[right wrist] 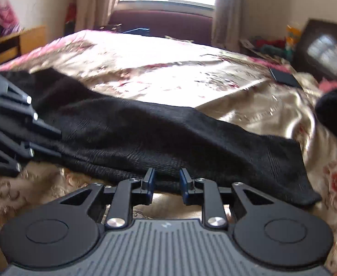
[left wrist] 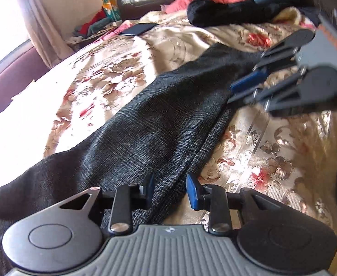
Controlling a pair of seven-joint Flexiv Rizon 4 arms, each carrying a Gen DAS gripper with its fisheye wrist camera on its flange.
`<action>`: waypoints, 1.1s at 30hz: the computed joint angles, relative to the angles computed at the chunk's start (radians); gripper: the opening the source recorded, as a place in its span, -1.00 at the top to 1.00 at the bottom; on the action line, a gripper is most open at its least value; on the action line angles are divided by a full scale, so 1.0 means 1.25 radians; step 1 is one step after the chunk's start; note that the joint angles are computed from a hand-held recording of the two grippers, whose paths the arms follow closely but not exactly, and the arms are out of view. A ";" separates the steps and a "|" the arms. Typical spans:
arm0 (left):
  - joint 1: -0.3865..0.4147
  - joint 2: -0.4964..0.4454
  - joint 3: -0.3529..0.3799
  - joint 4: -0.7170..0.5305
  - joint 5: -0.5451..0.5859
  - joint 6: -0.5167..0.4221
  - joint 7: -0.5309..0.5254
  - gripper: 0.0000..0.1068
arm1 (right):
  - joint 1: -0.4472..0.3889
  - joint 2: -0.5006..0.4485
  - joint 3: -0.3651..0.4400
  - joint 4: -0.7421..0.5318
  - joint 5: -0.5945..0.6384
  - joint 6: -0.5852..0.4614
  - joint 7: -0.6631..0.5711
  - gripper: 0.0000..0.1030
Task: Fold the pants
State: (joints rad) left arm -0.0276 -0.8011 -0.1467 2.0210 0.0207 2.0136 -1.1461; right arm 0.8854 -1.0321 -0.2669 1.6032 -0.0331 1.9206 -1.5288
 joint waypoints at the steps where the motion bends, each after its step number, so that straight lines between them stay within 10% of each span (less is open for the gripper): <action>1: 0.017 -0.002 -0.012 0.006 0.007 0.012 -0.008 0.16 | -0.006 -0.006 0.005 -0.013 -0.026 -0.013 -0.015 0.52; 13: -0.076 -0.046 0.110 -0.005 -0.027 0.094 0.115 0.21 | -0.103 -0.007 0.127 -0.051 -0.241 -0.070 -0.178 0.40; 15: -0.031 -0.043 0.065 -0.002 -0.007 0.081 0.110 0.48 | -0.125 -0.012 0.166 -0.062 -0.264 -0.070 -0.188 0.36; 27: 0.136 -0.016 -0.079 0.004 0.075 0.069 -0.049 0.68 | -0.107 -0.054 0.163 -0.117 -0.301 -0.069 -0.220 0.26; 29: 0.160 -0.015 -0.100 0.009 0.106 0.054 -0.062 0.68 | -0.041 -0.066 0.075 -0.121 -0.240 -0.055 -0.206 0.34; 31: 0.151 -0.019 -0.089 0.012 0.124 0.067 -0.059 0.64 | -0.047 -0.064 0.089 -0.134 -0.223 -0.090 -0.184 0.88; 33: 0.081 -0.022 -0.022 0.007 0.102 0.082 -0.030 0.47 | -0.069 -0.058 0.123 -0.143 -0.220 -0.105 -0.156 0.88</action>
State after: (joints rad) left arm 0.0739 -0.8287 -0.1742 2.0298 0.1478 2.1159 -1.1836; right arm 0.7986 -1.1047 -0.1137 1.4246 -0.3078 1.7891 -1.7244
